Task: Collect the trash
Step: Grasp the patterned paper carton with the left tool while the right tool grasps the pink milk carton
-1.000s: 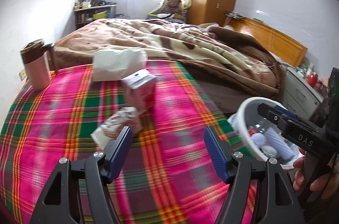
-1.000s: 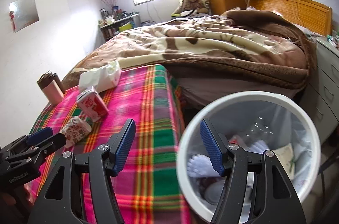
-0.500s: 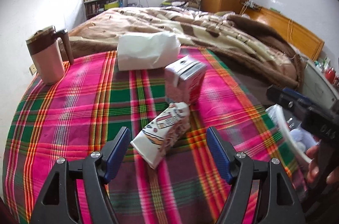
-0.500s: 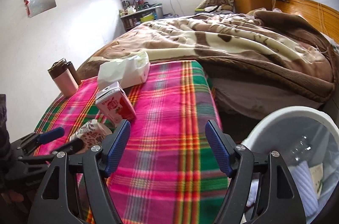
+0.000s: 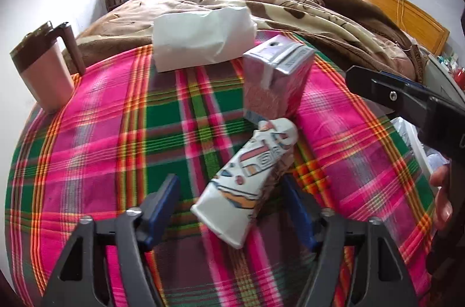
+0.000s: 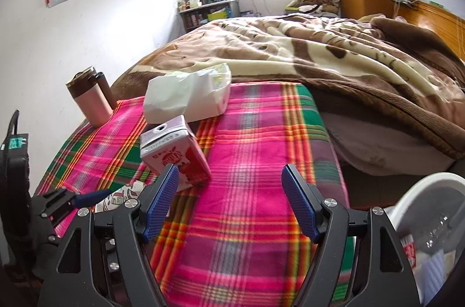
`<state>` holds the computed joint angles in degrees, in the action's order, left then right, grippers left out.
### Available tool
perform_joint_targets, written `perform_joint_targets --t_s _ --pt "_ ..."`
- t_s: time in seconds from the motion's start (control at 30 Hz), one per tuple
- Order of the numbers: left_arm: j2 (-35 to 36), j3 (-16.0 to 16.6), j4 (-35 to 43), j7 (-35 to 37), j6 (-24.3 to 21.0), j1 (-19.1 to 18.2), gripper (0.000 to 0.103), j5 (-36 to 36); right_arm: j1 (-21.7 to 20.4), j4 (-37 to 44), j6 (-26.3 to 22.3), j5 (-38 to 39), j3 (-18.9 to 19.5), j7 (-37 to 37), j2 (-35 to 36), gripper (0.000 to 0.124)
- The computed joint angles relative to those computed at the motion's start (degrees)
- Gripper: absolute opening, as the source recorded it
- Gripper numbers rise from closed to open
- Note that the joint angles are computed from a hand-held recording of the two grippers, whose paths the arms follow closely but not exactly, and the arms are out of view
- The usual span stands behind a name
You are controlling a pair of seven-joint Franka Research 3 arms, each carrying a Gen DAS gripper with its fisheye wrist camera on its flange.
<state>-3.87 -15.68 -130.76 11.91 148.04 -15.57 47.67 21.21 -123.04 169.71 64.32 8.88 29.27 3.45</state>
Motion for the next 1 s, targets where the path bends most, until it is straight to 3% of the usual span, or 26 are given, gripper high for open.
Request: perform_joint_targets --t_s 0.1,0.27,0.63,0.77,0.83,1.0 --pt "-1.2 0.4 -1.3 -1.1 0.5 0.4 0.05 -0.2 0.2 0.5 -0.6 -0.8 0.2 -0.8 0.8 0.075" --pt "-3.7 0.4 -4.3 -4.1 2.5 2.0 0.04 0.2 0.3 1.2 -1.8 -3.7 0.6 1.5 1.9 0.075" --pt "-7.7 -0.2 -8.7 -10.4 1.9 4.9 0.04 0.1 0.7 2.8 1.0 -4.5 2.7 -3.6 4.1 0.077" --pt "-7.8 -0.2 -9.3 -11.1 3.2 5.6 0.043 0.3 1.2 4.2 1.6 -11.2 2.2 2.2 6.0 0.077" --pt "-7.6 -0.2 -9.2 -11.3 3.7 5.9 0.054 0.6 0.7 4.7 1.0 -12.3 2.6 3.8 6.5 0.077" --pt "-6.8 -0.2 -8.5 -11.0 4.6 6.3 0.061 1.4 0.3 5.5 -0.4 -18.6 2.3 10.9 7.6 0.077"
